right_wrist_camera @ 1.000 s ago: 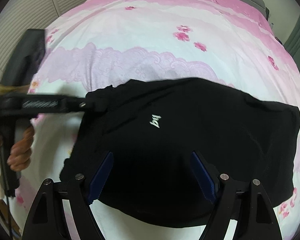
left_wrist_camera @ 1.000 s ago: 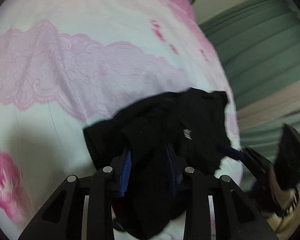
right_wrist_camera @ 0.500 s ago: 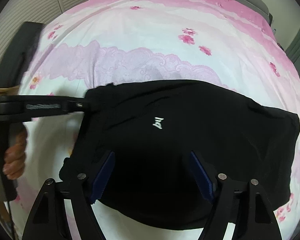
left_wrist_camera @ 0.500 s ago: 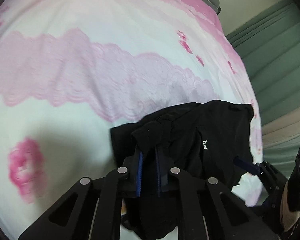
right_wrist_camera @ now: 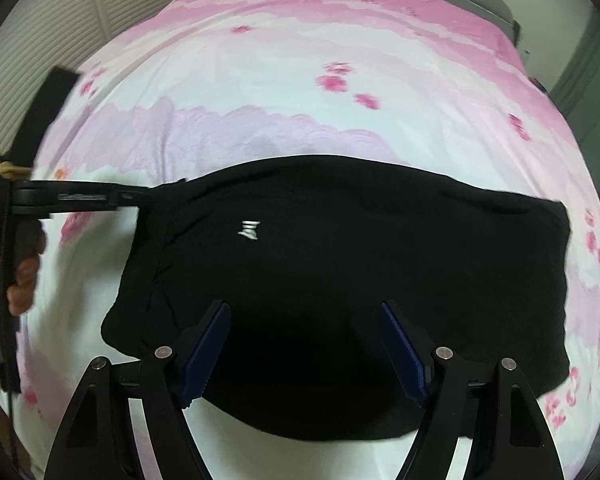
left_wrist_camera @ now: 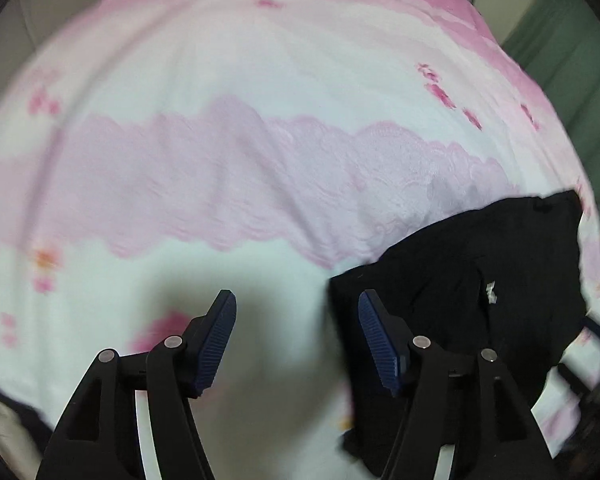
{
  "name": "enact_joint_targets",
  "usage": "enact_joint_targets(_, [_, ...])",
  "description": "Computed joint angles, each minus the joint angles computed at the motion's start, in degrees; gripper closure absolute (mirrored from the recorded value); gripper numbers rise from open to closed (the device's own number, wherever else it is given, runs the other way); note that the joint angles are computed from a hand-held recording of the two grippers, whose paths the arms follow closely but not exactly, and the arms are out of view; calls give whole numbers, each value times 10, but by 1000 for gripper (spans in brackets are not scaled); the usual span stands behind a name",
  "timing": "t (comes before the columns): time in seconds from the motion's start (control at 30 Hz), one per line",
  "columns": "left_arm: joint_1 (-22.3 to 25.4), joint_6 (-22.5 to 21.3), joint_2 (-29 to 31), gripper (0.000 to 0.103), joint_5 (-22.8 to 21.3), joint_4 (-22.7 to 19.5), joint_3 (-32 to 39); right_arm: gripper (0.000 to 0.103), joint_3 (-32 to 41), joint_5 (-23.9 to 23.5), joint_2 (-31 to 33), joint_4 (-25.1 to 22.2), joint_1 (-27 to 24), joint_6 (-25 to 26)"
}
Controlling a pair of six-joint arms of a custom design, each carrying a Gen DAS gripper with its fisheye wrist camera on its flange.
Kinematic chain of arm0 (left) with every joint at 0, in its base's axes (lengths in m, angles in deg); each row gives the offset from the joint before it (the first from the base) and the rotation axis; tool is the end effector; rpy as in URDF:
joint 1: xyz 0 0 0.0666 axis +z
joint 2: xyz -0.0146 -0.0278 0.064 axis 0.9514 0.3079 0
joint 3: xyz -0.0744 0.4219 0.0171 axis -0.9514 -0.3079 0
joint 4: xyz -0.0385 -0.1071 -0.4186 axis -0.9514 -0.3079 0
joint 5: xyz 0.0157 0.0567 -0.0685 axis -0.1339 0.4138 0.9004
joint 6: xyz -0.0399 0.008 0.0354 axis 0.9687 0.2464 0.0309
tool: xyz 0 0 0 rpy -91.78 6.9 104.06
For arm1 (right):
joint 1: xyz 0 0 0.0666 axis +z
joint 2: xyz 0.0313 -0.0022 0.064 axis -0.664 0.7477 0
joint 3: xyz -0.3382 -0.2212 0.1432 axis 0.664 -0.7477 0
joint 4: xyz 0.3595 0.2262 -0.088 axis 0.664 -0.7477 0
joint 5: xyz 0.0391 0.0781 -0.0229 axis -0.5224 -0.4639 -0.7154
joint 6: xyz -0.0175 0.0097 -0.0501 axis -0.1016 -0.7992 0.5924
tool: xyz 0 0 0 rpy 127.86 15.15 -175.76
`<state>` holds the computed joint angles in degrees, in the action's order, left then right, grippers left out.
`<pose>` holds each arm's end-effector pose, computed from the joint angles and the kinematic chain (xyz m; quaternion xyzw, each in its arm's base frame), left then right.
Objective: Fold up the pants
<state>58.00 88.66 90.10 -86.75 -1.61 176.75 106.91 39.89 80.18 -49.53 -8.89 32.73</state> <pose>0.4867 -0.1220 0.5178 -0.0306 0.9830 -0.0424 0.1759 0.4664 0.2933 0.5580 -0.1711 0.9628 0.0111 0.2087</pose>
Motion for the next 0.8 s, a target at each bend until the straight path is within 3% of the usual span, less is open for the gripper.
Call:
enact_joint_targets(0.07, [-10, -23, -9, 40, -30, -25, 15, 27, -10, -4, -17, 2, -12, -1])
enact_joint_targets(0.2, [-61, -14, -46, 38, -46, -43, 12, 27, -52, -7, -76, 7, -50, -3])
enact_joint_targets(0.33, [-163, 55, -54, 37, -65, -59, 6, 27, -96, -28, -126, -10, -102, -20])
enact_joint_targets(0.4, [-216, 96, -41, 37, -83, -68, 15, 27, -124, -62, -152, -18, -141, -16])
enact_joint_targets(0.5, [-267, 160, -19, 37, -85, -78, 31, 41, -154, -101, -172, -26, -185, 5])
enact_joint_targets(0.63, [-305, 237, 39, 37, -86, -122, 81, 48, -193, -161, -187, -26, -238, 48])
enact_joint_targets(0.7, [-318, 279, 71, 37, -67, -151, 109, 63, -205, -196, -182, -31, -253, 66])
enact_joint_targets(0.8, [-334, 301, 99, 37, -64, -176, 138, 65, -224, -240, -172, -35, -270, 88])
